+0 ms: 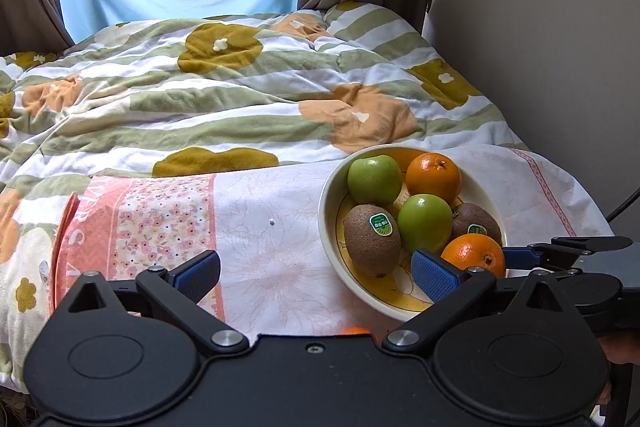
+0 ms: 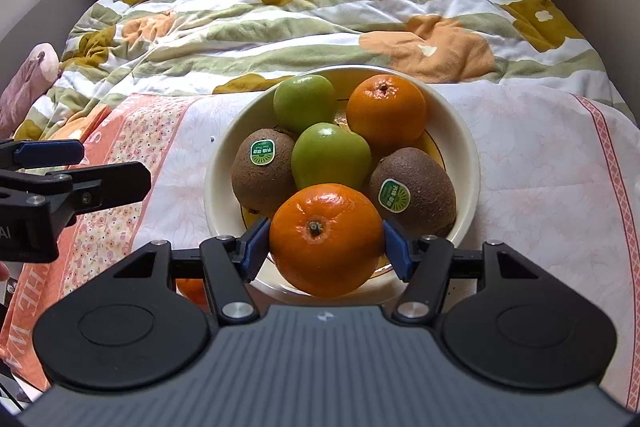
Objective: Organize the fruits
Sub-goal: 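Open both tools to release the apple and orange in the bowl, then move both tools back toward the red tomatoes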
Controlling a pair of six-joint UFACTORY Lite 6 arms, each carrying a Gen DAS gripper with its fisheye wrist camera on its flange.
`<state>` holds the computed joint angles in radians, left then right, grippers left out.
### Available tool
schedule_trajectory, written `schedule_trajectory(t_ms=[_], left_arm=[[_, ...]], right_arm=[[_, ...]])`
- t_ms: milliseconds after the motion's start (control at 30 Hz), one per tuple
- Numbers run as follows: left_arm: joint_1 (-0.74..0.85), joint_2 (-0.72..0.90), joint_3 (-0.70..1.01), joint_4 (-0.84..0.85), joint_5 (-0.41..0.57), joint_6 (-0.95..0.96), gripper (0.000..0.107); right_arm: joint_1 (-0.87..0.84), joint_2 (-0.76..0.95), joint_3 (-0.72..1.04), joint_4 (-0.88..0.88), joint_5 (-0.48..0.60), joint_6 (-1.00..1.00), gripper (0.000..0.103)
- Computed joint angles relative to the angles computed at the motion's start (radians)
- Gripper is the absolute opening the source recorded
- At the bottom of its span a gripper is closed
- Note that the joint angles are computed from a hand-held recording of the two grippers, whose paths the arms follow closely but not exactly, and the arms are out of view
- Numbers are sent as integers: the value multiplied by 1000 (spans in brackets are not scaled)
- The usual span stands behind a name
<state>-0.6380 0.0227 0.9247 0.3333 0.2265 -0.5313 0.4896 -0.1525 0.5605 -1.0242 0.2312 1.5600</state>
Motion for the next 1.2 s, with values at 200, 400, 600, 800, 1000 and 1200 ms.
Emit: schedule_trajectory(t_ms=[200,400,600,800,1000,1200], left_arm=[[21,-47,-30,-110,0,136,103],[27,-83,-42,-211,4,254,103],[-4,-161,-68,-74,20,100,103],[-115,-314,-130,294,125,-347,103],[-314,-472,-186,518,355,-702,103],[-560,-566,-224,602,623,-934,103]], right_arm=[[98,-83,-33,-128,118,169,103],[154,-167,-81,-154,211,258,103],[183,-327,-127,-49,302,150,103],[250,-523,-147,115,435,-66,103],[408,-749,-177,185,637,-143,103],[676,-924,-194,194,891,-108,103]])
